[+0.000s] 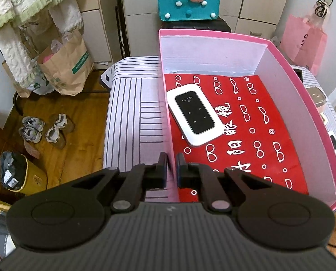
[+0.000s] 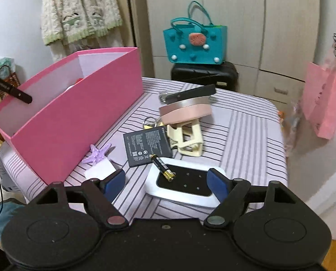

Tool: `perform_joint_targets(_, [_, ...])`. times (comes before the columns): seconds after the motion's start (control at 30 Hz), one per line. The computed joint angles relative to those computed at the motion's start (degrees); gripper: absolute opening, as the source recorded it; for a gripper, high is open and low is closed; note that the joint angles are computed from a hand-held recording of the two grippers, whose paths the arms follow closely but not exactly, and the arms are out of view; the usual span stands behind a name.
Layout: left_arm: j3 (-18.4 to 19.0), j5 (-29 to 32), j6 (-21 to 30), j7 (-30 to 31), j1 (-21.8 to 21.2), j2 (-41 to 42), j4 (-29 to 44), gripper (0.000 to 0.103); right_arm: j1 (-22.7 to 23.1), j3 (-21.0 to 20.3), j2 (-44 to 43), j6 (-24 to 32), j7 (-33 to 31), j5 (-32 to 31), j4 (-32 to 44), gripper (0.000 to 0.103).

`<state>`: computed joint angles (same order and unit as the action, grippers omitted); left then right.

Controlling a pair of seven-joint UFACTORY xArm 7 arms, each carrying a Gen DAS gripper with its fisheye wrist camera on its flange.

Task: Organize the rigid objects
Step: 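Grasp the AA battery with the right tool, then carry the battery into the box and release it beside the hotspot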

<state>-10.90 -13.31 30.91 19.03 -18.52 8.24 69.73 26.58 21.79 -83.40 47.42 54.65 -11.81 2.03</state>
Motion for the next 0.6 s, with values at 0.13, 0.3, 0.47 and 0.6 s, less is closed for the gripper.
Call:
perform_joint_targets(0.13, [-0.04,-0.03,-0.92,-0.20,-0.13,-0.10,-0.50,0.007,-2.08,-0.48,6.11,-6.11,-2.49,-1.87,0.04,0.057])
perform_joint_targets(0.3, [-0.05,0.20,-1.24,-0.17,-0.19,-0.16,-0.71,0.007,-6.19,0.00,15.12,-10.14,-5.34,-4.43,2.17,0.039])
perform_joint_targets(0.47, [-0.02,0.81,-0.79,0.68,-0.19,-0.24,-0.52,0.007,-7.25,-3.47,16.53,-12.85,-6.49,-2.59,2.71,0.011])
perform_joint_targets(0.6, [-0.12,0.50,-0.27,2.07,-0.07,0.02,-0.06,0.008,-7.56,-3.89,15.84,-13.62,-5.84,-0.62,2.73,0.011])
